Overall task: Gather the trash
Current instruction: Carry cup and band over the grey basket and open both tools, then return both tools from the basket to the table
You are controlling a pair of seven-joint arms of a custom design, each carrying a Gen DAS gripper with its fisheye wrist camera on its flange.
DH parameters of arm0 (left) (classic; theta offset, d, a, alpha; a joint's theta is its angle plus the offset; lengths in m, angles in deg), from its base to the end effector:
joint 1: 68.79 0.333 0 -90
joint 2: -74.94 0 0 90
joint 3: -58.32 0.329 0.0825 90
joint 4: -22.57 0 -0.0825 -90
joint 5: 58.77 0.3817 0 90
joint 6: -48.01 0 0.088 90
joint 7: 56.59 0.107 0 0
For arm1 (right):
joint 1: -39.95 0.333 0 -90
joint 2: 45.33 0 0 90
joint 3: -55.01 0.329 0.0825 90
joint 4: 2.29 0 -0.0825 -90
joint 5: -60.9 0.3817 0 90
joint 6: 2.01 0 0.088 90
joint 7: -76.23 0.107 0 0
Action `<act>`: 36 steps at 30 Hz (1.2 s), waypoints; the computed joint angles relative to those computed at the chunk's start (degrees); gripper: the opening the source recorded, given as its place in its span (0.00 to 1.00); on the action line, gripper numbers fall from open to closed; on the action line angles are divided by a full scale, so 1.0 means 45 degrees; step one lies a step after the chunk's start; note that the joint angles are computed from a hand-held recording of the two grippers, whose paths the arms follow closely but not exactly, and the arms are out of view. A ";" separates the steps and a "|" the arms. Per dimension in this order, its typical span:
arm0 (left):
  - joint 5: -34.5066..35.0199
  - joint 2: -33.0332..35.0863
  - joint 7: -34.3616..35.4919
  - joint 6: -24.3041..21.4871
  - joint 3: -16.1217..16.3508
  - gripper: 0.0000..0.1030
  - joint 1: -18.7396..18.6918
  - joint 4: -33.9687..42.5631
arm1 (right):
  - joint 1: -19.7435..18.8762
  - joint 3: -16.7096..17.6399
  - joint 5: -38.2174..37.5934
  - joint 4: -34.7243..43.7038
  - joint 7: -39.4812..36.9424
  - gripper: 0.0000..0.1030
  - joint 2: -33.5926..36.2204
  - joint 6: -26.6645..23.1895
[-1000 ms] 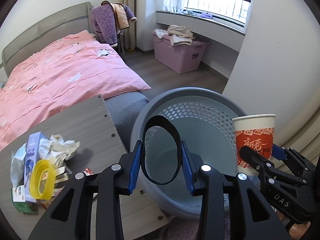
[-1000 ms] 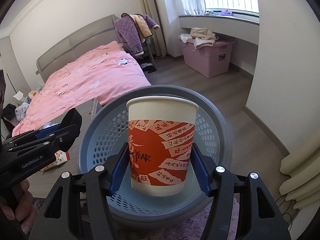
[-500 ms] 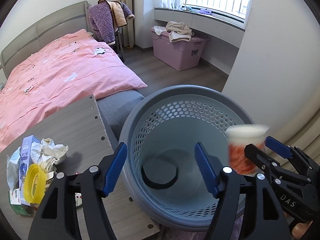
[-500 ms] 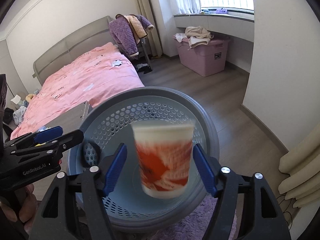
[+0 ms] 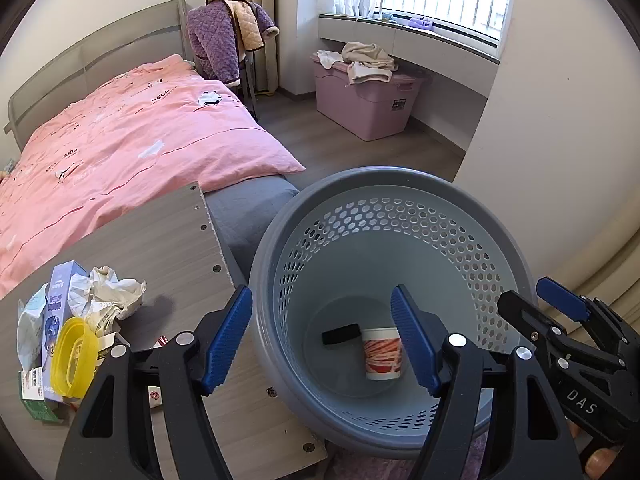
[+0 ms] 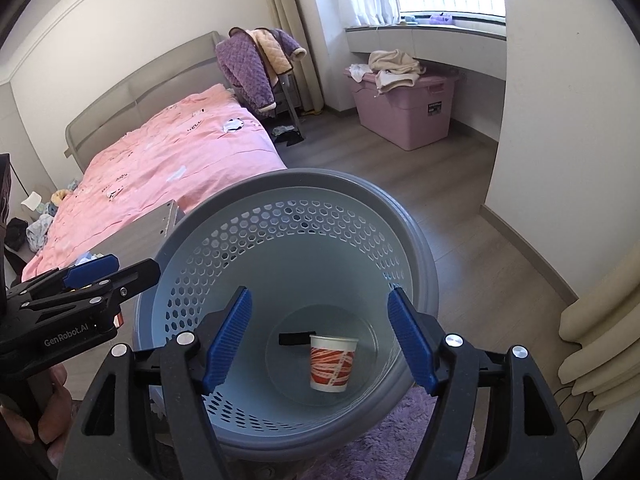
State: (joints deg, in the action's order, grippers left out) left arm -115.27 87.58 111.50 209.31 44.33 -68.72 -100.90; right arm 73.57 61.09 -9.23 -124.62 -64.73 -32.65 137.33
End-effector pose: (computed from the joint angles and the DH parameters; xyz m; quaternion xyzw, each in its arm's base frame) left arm 0.5792 -0.0973 0.3450 -0.3961 0.8582 -0.3038 0.1200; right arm 0.4474 0.3661 0.3262 -0.4244 0.8205 -0.2720 0.2696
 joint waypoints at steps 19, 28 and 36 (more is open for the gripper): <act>-0.0575 -0.0320 0.0299 0.0016 0.0169 0.69 0.0084 -0.0296 | 0.0021 -0.0063 0.0026 0.0106 -0.0010 0.67 0.0144 0.0355; -0.0998 -0.0476 0.0566 -0.0109 0.0360 0.69 0.0228 -0.0386 | 0.0127 -0.0068 0.0003 0.0287 -0.0091 0.67 0.0281 0.0471; -0.1191 -0.0497 0.0613 -0.0229 0.0655 0.69 0.0522 -0.0352 | 0.0318 -0.0125 -0.0177 0.0841 -0.0453 0.73 0.0615 0.0585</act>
State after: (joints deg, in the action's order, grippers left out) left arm -120.63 85.35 114.26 208.28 47.27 -66.36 -102.48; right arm 75.00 60.52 -10.03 -120.84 -66.77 -29.88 139.96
